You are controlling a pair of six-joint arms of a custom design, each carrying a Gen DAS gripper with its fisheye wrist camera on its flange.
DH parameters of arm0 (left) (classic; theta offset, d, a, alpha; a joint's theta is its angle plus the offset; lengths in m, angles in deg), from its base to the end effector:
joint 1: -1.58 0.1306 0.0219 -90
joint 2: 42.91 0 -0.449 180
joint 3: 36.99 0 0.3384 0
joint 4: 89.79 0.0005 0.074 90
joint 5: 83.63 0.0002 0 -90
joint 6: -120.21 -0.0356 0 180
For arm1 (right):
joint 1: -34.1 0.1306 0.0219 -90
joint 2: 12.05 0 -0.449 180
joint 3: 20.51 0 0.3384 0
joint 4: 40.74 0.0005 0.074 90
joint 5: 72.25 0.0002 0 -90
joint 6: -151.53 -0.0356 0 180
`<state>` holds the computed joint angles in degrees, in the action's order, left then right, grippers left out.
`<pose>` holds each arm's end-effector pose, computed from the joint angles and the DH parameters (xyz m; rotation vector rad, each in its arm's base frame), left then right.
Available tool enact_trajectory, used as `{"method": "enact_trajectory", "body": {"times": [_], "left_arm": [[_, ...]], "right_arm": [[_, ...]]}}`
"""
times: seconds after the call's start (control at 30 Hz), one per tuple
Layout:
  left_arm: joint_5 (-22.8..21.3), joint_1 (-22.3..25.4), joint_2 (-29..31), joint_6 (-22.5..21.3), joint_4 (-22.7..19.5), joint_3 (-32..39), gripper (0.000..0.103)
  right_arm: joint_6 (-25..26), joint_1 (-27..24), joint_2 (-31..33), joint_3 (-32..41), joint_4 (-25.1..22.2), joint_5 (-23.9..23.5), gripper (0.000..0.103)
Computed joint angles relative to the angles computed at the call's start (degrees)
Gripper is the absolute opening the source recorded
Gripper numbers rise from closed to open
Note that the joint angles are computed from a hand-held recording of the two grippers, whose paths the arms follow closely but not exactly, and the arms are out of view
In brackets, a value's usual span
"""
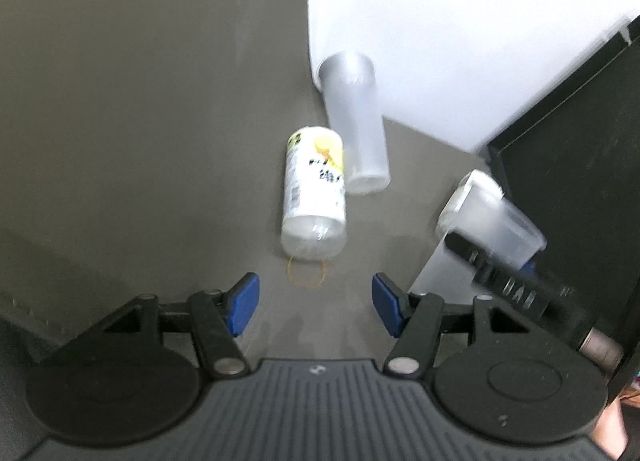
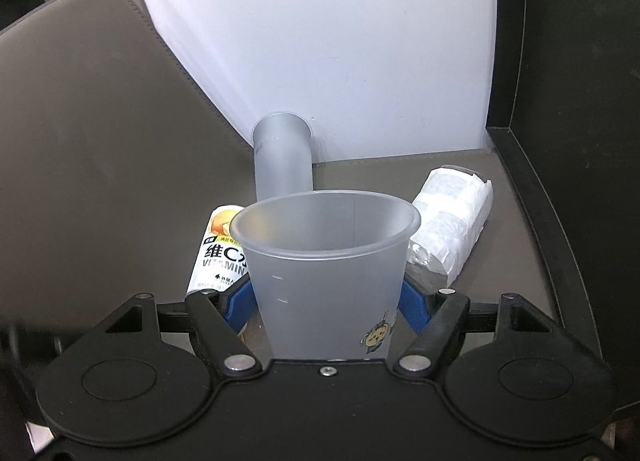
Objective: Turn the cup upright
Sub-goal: 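Lower the held cup toward the table with the right gripper, then set the cup rim-up on the table and open the right gripper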
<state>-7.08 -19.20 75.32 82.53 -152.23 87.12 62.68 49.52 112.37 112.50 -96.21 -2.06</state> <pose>0.5923 -0.2164 0.4701 -0.7737 2.4098 -0.2129 0.6559 0.1929 0.4729 -0.5066 2.3368 0.5304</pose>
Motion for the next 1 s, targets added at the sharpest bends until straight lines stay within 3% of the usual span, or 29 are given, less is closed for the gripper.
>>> {"method": "enact_trajectory", "body": {"times": [0.53, 1.0], "left_arm": [[1.5, -1.0, 4.1, -3.6, -3.1, 11.2, 0.061], [5.3, -1.6, 6.3, -4.5, -3.3, 13.3, 0.061]], "right_arm": [[1.5, 0.7, -9.2, -16.3, 10.7, 2.6, 0.072], [3.1, 1.6, -13.2, -21.1, 11.8, 4.6, 0.072]]}}
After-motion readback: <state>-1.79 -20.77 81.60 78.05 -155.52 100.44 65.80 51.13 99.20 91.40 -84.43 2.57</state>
